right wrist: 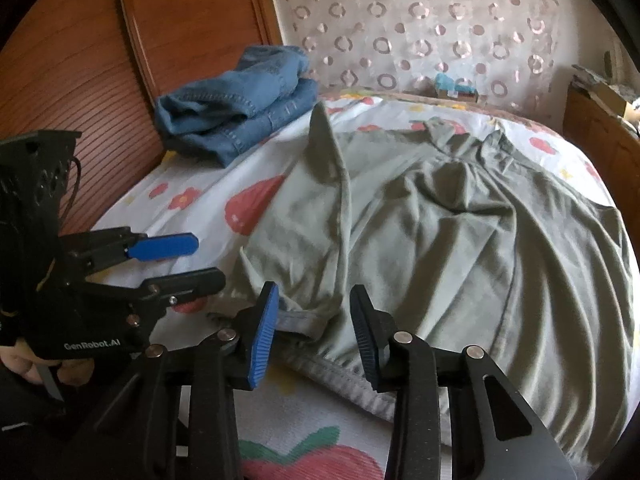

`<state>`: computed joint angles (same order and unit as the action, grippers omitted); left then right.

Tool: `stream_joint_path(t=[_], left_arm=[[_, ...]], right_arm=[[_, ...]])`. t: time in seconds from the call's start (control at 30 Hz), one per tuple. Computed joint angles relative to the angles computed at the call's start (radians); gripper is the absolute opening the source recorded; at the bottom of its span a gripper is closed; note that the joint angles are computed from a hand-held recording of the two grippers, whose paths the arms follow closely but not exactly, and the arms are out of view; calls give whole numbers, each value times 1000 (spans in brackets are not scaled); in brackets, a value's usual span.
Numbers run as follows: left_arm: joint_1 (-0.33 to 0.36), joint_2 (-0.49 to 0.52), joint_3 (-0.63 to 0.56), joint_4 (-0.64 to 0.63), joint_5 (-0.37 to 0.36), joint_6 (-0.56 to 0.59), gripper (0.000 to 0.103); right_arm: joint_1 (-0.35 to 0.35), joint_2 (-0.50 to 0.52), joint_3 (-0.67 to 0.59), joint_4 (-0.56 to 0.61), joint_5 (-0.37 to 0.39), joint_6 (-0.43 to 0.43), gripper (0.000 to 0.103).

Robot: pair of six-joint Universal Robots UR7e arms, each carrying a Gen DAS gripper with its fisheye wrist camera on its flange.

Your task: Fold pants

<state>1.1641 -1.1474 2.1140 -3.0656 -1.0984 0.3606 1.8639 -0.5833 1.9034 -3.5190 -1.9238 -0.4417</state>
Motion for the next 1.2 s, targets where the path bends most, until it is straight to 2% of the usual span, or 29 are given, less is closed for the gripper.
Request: stream_joint_path(t=[0.17, 0.23, 0.33, 0.43, 0.73, 1.2], left_arm=[[-2, 5, 1, -12, 8, 9, 53], [-4, 4, 1, -7, 11, 4, 52], [-5, 2, 2, -14, 7, -2, 52], [-11, -9, 6, -17, 1, -14, 52], [-44, -32, 11, -34, -29, -18, 52], [-118, 47, -48, 3, -62, 1, 53]], right_arm=[[3, 12, -12, 19, -16, 4, 29], [6, 13, -16, 26, -23, 0, 11], [10, 15, -15, -3, -23, -23, 6], [11, 4, -5, -32, -4, -38, 5], [32, -55, 44, -217, -32, -109, 5], [-9, -181, 198, -397, -71, -150, 5]])
